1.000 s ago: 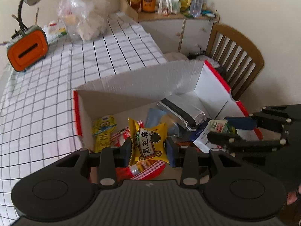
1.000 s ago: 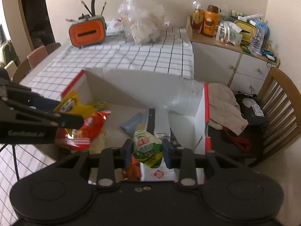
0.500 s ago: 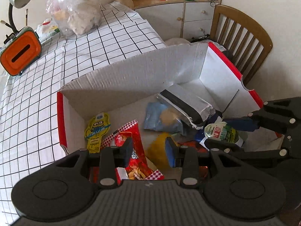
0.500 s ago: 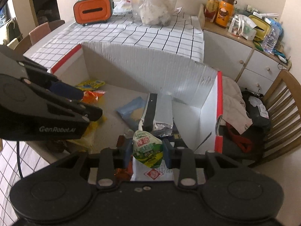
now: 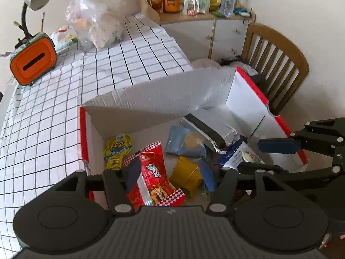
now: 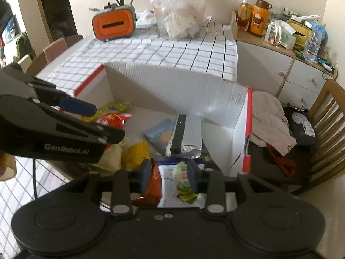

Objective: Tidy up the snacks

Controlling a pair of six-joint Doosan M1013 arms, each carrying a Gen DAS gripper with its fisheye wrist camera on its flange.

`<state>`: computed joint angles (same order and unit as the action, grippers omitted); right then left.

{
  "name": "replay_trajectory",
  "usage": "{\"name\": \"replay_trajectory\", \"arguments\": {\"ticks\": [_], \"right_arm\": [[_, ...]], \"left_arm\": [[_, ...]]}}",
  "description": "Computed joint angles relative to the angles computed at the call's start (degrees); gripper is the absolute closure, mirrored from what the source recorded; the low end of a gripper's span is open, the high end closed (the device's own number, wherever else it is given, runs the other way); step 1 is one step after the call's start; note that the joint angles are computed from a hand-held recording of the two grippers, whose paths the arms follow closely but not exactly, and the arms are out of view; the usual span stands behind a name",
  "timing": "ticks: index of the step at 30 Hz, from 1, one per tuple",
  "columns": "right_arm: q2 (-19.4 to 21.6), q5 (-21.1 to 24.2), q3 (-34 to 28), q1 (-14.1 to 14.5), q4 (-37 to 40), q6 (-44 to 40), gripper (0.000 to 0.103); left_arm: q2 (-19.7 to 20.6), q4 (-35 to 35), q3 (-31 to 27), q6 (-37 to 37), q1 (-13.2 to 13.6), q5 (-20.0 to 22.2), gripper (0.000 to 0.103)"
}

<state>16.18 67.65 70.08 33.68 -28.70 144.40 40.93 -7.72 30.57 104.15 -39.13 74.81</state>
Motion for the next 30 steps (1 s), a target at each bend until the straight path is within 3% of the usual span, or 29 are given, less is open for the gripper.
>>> {"name": "replay_trajectory", "arguments": {"ticks": [2,6,8,12,17,25,30], "right_arm": [[-0.6,-1.0,0.4,0.3,-0.5,1.0,0.066],[-1.6,-2.7,0.9,1.0,-1.8,2.9,0.06],[-2.1,-3.4,1.1,1.3,-2.6,4.4,0.052],[-2.9,-4.9,2.0,2.2,-5.4,7.4,0.022],[-3.7,-6.4,2.4,3.2,-6.8,9.9,0.017],[-4.6,-8.6,3.3,5.4,-11.0,14.0,0.001],[-4.8,-8.6,3.4,6.7,-13.2,15.6,0.0]], "left_arm": [[-1.3,-0.5,1.9,0.2,0.2,-1.9,0.034],[-3.4,-1.0,4.8,-0.3,0.5,-4.9,0.03],[-4.2,-1.7,6.0,-0.8,0.8,-6.0,0.028],[-5.8,-3.2,7.9,-1.2,1.5,-7.4,0.024],[-8.4,-4.7,11.7,-1.0,2.2,-10.7,0.021],[-13.2,-7.5,19.0,0.6,3.2,-16.5,0.02],[-15.9,-8.6,23.0,0.9,3.9,-19.2,0.015]]}}
